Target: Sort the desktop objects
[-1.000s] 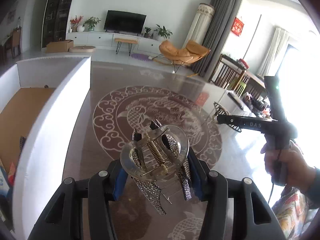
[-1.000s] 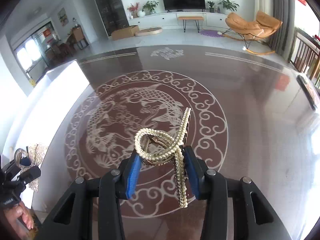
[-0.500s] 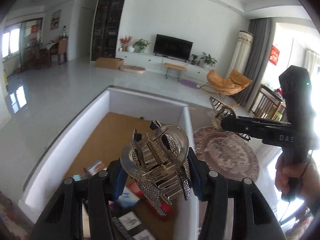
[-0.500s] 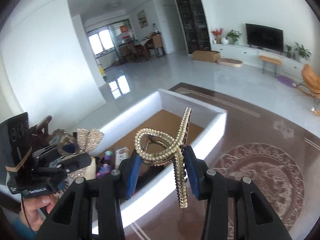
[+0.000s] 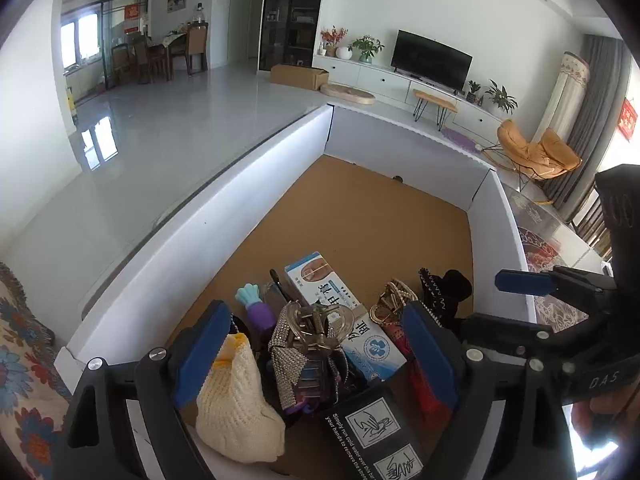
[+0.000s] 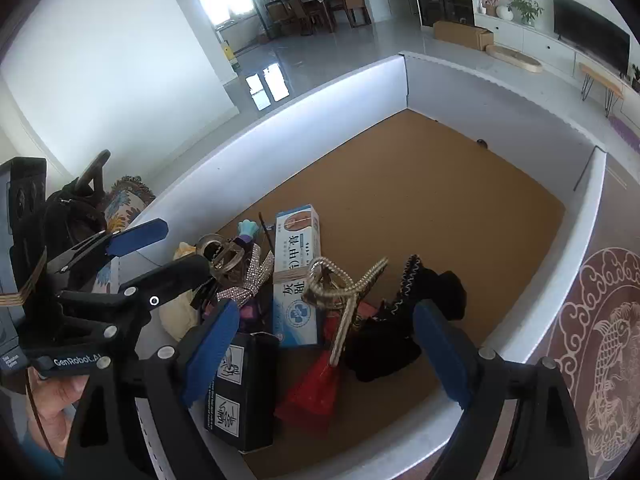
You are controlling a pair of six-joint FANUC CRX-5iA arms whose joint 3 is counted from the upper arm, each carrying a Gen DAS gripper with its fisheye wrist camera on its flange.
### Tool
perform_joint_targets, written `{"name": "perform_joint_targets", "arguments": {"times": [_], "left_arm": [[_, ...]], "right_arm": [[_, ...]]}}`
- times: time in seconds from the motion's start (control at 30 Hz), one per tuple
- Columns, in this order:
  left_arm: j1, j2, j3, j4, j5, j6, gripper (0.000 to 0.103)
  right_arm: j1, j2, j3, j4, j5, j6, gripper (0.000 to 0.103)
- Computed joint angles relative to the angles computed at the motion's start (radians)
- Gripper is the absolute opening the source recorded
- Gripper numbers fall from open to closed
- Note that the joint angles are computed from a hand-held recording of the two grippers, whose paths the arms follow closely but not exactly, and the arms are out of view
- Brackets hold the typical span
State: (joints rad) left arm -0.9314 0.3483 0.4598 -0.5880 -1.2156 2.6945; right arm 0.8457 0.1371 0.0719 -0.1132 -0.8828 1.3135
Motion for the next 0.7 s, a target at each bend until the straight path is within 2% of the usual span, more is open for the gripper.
{"name": "perform_joint_targets", "arguments": {"times": [0.17,0.27,0.37,0.47,0.53,0.6,0.63,0.7], "left_arm": [[-0.047,-0.005,0.002,-0.082,-0.005,0.084,0.100],[-0.057,0.007,0.025,-0.084,-0.020,0.089,0.101],[-0.073,0.030,0.066,-0.085,-0.074,0.087,0.101],[-0.097,0.063,0.133,-0.116,-0.158,0.070,0.101],[-0.124,0.091,0.193,-0.166,-0.245,0.075,0.101],[-0.163,0.166,0.326,-0.252,-0.428,0.051,0.102],[-0.174,0.184,0.360,-0.281,-0.478,0.037,0.102],[-0.186,0.185,0.378,-0.301,-0.492,0.035,0.102]], "right_arm": [[0.019,-0.078,-0.075,0.131,0.024,-0.066,0.097],[0.033,-0.110,-0.110,0.197,0.019,-0.090,0.098],[0.043,-0.130,-0.130,0.236,0.010,-0.103,0.098],[0.045,-0.138,-0.142,0.255,0.007,-0.112,0.098],[0.044,-0.142,-0.149,0.255,0.007,-0.115,0.098],[0.044,-0.145,-0.151,0.250,0.006,-0.113,0.098],[0.045,-0.148,-0.157,0.252,0.009,-0.114,0.098],[0.049,-0.152,-0.165,0.258,0.011,-0.113,0.098]]}}
